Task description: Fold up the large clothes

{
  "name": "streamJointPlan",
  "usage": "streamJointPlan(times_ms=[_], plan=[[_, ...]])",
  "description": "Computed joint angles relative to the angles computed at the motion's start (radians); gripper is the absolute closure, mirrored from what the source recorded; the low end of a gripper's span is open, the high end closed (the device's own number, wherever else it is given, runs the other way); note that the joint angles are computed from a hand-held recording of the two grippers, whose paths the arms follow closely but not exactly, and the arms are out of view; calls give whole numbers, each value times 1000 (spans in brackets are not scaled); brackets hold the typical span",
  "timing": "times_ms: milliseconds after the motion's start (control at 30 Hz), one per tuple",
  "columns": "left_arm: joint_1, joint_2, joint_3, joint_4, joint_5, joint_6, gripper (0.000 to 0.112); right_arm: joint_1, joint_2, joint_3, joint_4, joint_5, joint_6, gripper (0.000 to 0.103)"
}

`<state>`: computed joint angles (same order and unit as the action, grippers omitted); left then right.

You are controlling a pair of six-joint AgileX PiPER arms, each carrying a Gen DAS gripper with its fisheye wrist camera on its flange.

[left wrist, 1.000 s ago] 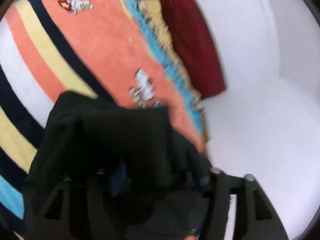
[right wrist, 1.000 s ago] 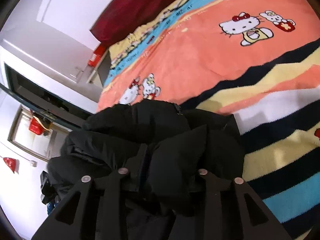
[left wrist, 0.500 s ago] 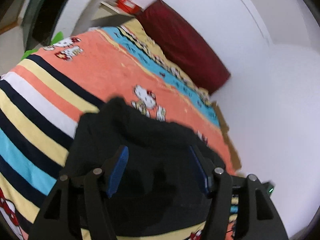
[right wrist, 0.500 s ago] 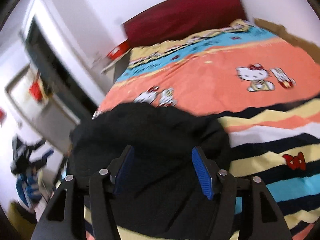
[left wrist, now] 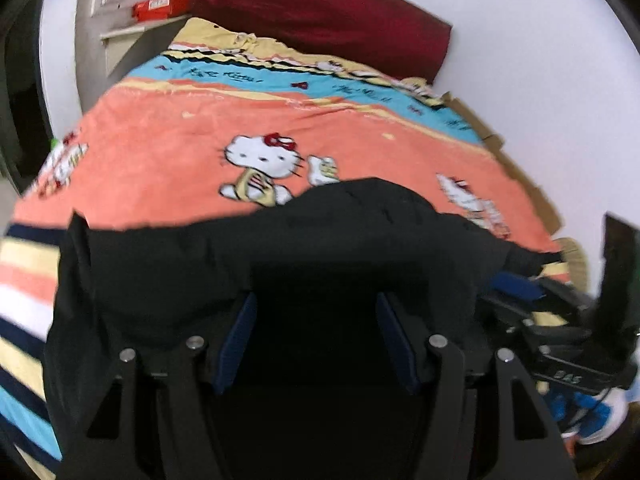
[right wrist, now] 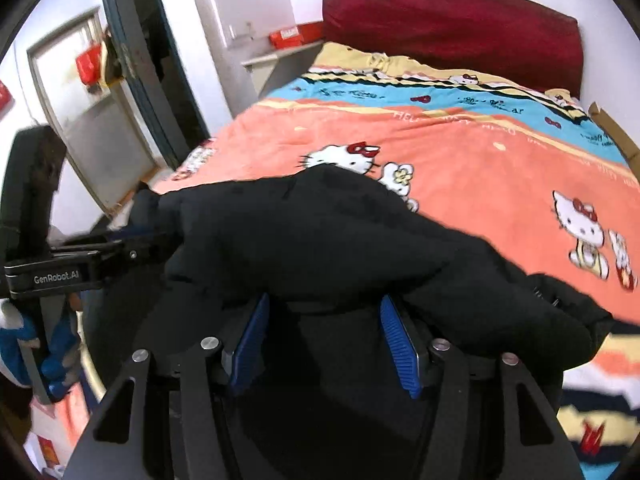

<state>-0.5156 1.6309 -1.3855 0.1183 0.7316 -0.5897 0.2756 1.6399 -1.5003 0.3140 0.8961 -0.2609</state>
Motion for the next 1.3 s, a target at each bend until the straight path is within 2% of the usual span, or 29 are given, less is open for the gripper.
streamJointPlan(times_ms=[133, 233, 333, 467, 567, 633, 667, 800, 900, 967, 1033, 1133, 1233, 1300], plan=[[67, 195, -199, 13, 57, 46, 50, -10, 173, -187, -47, 43, 22, 46], [103, 296, -287, -1, 60, 69, 47, -18, 275, -301, -71, 60, 47, 46], [119, 369, -342, -13, 70, 73, 44, -46, 395, -421, -41, 117, 73, 46], [112, 424, -383, 32, 67, 52, 43, -62, 449, -422, -11, 66, 75, 46], [119, 457, -444, 18, 120, 68, 43, -53, 473, -453, -38, 68, 100, 46], [125, 434, -439, 3, 133, 74, 43, -45, 473, -478, -64, 91, 118, 46], [127, 398, -401, -4, 116, 69, 43, -43, 440, -450, -67, 78, 113, 46], [118, 198, -178, 74, 25, -25, 43, -63, 244, -236, -54, -40, 53, 46], [147, 127, -63, 105, 21, -35, 43, -111, 142, -104, 21, -70, -50, 44], [182, 123, -13, 105, 9, -27, 43, -127, 155, -68, -15, -74, -53, 44], [214, 124, 24, 91, -23, -14, 43, -182, 181, -32, 67, -93, -106, 44], [265, 132, 70, -8, -99, 45, 43, -233, 225, -28, 172, -95, -141, 44], [239, 126, 95, 85, -118, -36, 42, -226, 224, -6, 155, -130, -115, 44], [221, 112, 94, 139, -94, -95, 43, -204, 210, -8, 60, -140, -30, 44]])
